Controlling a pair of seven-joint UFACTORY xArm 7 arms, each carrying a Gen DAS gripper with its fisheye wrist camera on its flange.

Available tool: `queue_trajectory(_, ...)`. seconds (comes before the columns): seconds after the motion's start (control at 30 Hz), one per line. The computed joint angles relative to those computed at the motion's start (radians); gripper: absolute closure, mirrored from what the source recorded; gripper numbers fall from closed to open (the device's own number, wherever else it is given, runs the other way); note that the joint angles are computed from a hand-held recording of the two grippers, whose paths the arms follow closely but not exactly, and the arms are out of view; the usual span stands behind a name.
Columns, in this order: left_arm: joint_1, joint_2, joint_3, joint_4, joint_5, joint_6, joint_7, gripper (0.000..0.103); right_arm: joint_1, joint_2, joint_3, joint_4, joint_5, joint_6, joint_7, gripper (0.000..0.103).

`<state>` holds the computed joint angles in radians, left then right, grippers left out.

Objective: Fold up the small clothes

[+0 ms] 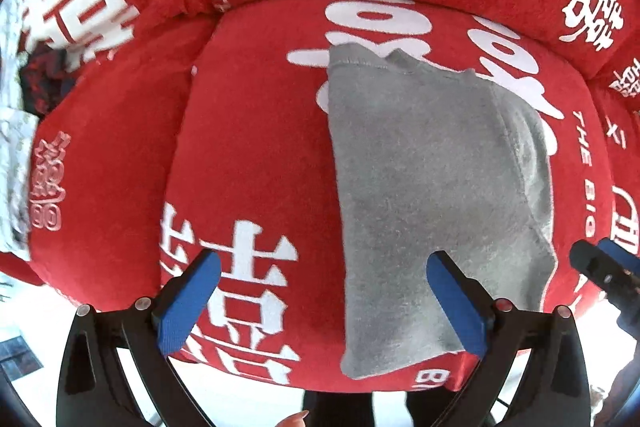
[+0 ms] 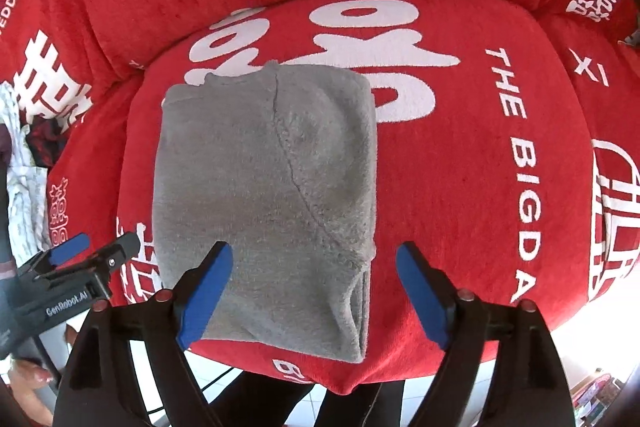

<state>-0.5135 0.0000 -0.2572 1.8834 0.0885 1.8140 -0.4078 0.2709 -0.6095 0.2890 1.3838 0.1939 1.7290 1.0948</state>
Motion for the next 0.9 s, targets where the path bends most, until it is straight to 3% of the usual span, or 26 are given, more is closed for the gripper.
queue_trajectory(0.9, 0.019, -0.026, 0.002, -0.067, -0.038, 0.011, 0.000, 0.000, 0.032, 0.045, -0.003, -0.012, 0.034, 0.004, 0.016, 0.014)
